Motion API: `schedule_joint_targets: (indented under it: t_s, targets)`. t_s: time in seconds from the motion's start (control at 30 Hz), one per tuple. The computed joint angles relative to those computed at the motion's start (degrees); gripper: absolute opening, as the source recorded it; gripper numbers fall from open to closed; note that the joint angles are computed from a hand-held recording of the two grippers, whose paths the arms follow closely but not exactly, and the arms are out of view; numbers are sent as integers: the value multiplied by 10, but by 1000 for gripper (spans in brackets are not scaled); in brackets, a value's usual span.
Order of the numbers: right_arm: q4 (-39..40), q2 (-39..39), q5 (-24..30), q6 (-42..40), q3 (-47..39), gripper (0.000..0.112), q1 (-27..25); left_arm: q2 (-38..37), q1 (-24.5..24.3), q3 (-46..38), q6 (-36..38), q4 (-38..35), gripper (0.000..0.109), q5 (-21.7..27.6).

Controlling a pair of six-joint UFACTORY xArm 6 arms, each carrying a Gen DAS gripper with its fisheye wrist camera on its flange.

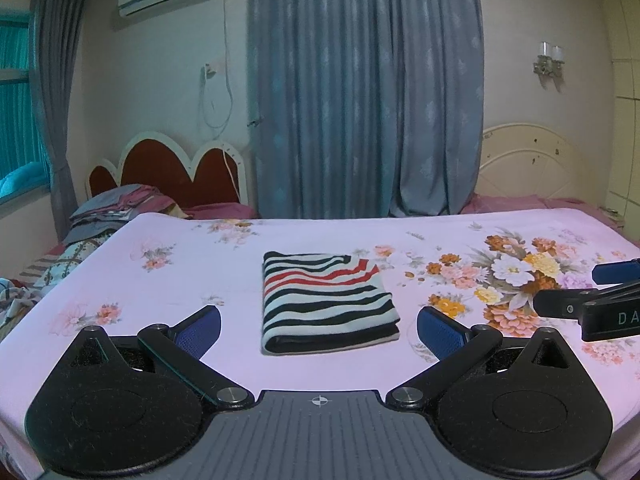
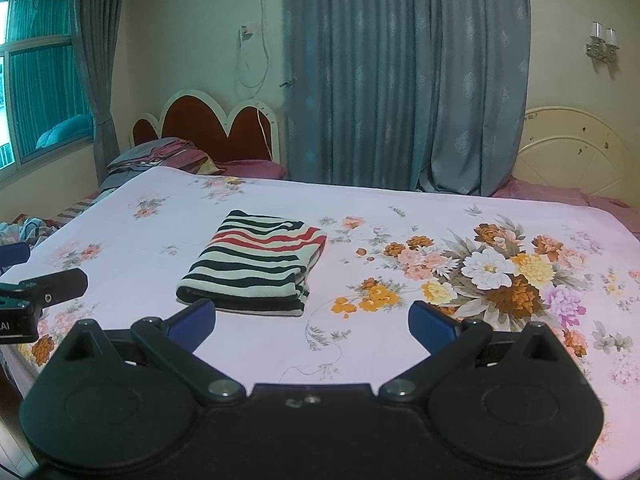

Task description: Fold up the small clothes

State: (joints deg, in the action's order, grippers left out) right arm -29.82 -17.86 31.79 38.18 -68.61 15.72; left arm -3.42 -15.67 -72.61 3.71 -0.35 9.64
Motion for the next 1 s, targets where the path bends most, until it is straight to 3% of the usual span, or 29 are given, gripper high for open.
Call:
schedule_joint_targets:
  t_s: [1.0]
  targets:
    - [7,8,-5,-10,-8,102,-1,13,2,-8,-37,38,103,-7]
